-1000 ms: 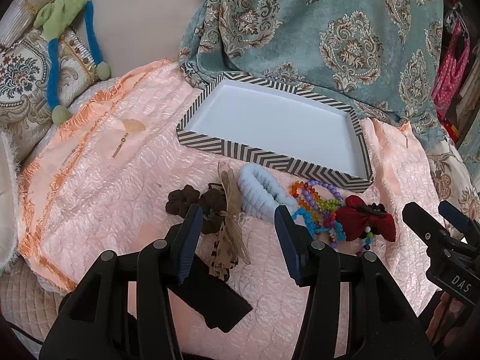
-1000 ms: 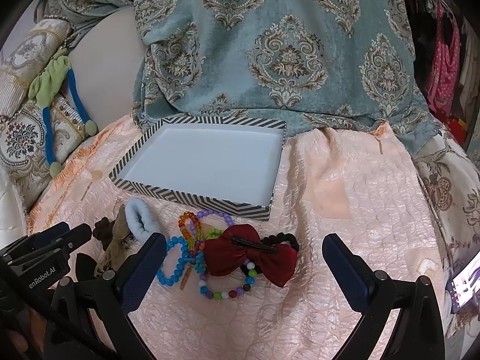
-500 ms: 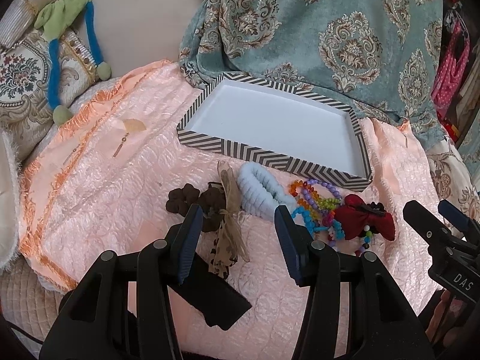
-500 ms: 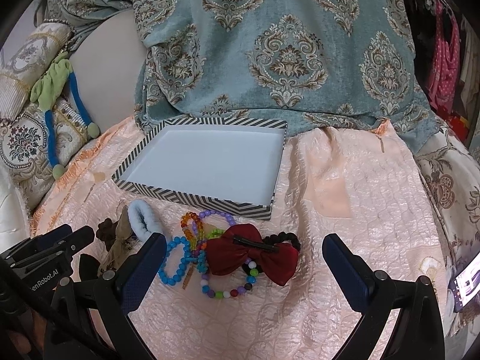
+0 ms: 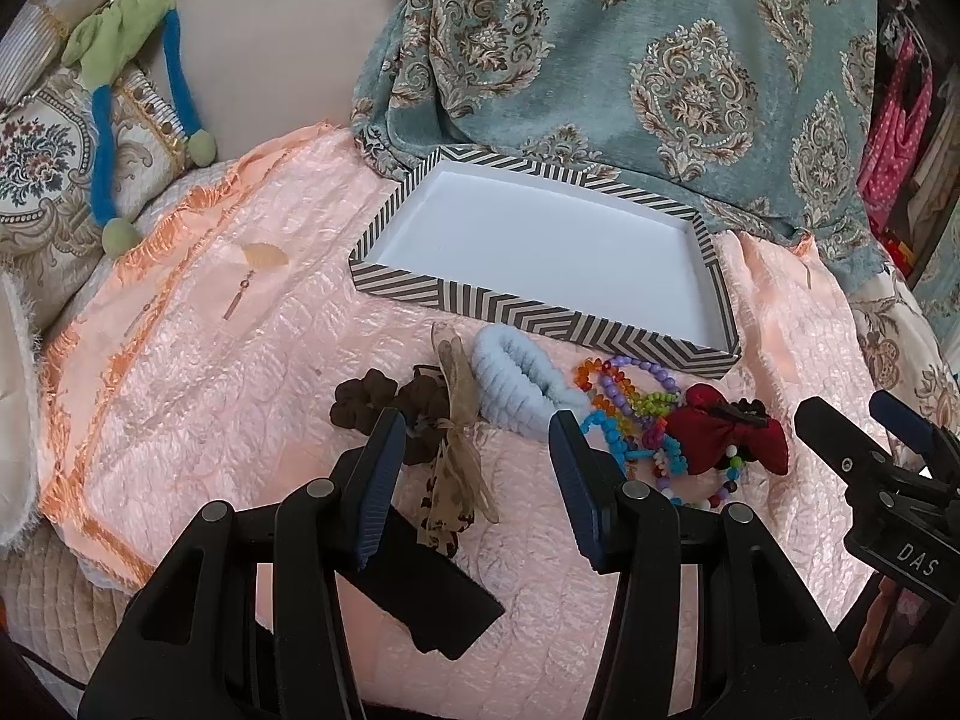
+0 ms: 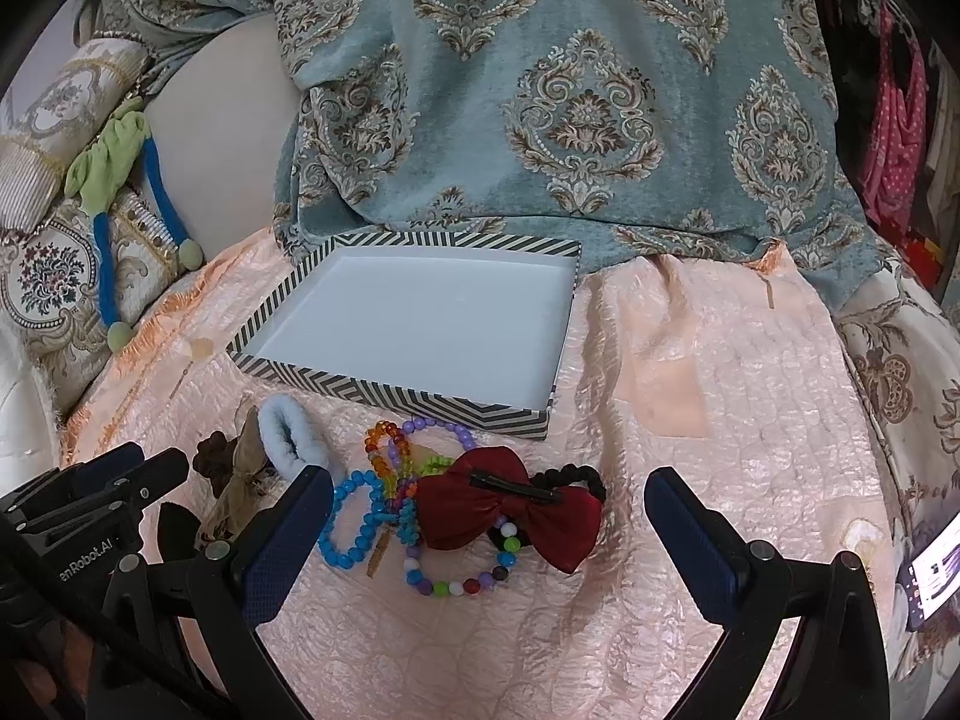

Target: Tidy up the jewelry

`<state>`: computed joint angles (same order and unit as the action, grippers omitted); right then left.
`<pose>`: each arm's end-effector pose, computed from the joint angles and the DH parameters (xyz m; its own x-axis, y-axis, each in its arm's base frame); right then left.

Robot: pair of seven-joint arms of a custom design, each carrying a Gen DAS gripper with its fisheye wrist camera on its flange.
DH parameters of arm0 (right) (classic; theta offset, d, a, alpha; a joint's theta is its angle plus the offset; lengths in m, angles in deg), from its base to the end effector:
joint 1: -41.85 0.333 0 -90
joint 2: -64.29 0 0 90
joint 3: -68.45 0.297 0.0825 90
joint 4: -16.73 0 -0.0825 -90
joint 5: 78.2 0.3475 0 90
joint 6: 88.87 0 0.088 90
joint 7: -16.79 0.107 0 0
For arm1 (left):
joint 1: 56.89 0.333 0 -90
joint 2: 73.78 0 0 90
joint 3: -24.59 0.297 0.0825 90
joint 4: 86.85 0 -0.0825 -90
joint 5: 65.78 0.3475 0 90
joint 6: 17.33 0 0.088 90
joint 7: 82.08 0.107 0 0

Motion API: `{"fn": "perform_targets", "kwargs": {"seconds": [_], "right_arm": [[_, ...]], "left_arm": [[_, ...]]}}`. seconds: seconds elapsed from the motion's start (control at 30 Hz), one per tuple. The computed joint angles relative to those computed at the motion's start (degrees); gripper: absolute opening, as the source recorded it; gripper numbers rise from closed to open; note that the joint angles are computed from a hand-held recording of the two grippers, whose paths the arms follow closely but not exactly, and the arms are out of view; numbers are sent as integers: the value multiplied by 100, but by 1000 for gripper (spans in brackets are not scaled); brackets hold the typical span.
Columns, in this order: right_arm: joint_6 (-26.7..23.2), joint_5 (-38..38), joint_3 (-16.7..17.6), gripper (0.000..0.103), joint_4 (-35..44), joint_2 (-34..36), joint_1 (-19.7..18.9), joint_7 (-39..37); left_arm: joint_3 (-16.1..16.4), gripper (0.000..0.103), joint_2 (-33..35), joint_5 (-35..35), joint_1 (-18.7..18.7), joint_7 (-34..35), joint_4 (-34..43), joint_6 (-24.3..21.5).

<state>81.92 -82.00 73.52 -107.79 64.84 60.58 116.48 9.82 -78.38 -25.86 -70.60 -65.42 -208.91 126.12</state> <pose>0.5061 0.2281 0.4852 0.3283 -0.9421 -0.0676 -0.6764 -0.1846 -0.7130 0.4628 -0.2593 0.4880 0.2694 -0.9596 0.0810 -0.7289 -0.2582 -0.6340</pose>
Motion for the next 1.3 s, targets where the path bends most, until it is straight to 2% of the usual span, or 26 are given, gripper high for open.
{"fn": "perform_targets", "kwargs": {"seconds": [0.47,1.3], "right_arm": [[-48,178,-1,103,47,53,38,-225],[-111,508,30,103,26,47,88,-551]], "left_arm": [[2,49,3,4,-14,36,18,-170],[-20,49,-174,39,37,-129,-191,-211]]}}
